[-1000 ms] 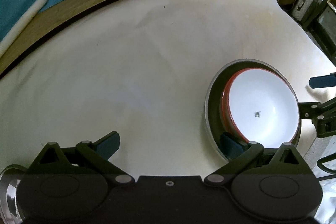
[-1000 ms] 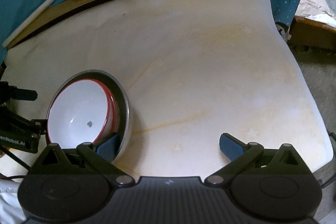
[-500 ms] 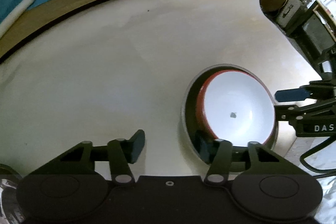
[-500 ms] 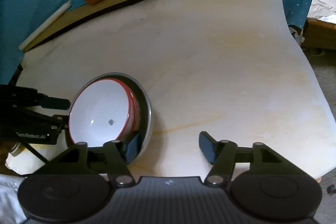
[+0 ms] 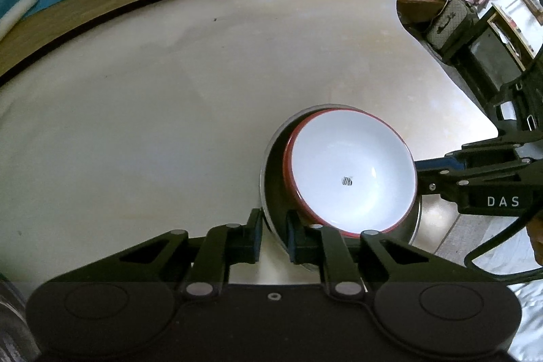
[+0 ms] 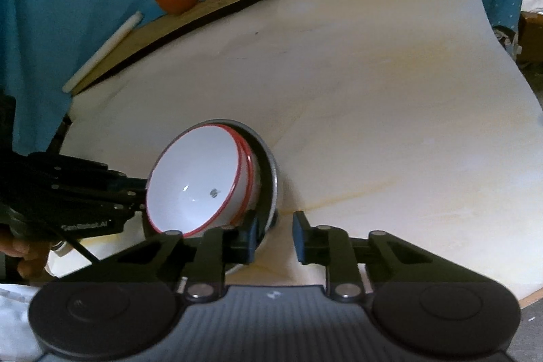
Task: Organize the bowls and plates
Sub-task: 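Lift the bowl stack with both grippers and carry it toward the steel plate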
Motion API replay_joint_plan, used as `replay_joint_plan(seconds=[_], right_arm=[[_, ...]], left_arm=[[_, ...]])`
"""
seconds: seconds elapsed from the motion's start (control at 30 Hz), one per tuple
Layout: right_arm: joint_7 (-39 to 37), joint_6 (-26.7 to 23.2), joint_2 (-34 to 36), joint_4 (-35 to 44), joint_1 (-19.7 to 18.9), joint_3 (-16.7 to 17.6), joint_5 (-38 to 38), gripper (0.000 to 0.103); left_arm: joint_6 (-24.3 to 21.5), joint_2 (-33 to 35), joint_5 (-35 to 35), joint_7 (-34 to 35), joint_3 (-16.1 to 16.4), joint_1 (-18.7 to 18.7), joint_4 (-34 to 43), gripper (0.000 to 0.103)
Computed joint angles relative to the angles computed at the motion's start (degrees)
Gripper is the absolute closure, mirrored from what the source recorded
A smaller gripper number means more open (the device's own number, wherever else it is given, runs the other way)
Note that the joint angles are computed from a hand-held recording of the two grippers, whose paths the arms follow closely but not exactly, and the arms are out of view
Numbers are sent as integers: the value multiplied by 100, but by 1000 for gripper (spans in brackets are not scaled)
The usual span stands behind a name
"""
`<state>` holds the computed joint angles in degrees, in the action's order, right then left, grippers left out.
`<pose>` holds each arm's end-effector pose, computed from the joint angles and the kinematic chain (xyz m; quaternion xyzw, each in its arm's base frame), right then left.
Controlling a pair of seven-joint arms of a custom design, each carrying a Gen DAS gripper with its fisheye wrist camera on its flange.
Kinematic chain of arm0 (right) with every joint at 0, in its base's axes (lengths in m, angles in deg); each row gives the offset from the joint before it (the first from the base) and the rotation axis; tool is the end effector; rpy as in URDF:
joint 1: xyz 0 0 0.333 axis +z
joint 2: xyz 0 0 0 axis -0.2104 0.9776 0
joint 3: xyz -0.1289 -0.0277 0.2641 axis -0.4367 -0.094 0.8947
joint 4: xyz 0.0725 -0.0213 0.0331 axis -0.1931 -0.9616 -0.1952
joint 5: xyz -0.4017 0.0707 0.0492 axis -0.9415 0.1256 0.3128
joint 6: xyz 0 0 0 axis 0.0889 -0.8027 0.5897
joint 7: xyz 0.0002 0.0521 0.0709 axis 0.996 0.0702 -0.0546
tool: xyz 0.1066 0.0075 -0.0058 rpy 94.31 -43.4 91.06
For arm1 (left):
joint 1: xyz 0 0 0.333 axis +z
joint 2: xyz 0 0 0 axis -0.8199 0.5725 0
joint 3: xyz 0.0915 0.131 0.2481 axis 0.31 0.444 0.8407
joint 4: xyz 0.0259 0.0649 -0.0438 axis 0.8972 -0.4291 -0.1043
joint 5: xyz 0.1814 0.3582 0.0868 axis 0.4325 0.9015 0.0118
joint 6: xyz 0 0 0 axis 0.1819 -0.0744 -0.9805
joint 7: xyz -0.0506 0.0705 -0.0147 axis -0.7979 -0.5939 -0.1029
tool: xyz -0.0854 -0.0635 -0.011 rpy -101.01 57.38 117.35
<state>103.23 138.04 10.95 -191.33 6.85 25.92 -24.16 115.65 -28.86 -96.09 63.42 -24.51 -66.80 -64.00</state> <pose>0.4710 0.1440 0.3979 -0.6467 0.7113 -0.0207 0.2746 0.5423 -0.2497 0.3866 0.4888 -0.8439 0.2212 0.0015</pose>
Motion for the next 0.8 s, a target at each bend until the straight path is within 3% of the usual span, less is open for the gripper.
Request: replay_joint_plan(seconds=[0.07, 0.8], right_arm=[[-121, 16, 21, 18, 55, -35, 104, 87], [-358, -355, 214, 294, -61, -24, 388, 84]], left_arm=[[35, -2, 19, -27, -5, -12, -14, 88], [96, -102, 64, -189, 18, -34, -121, 88]])
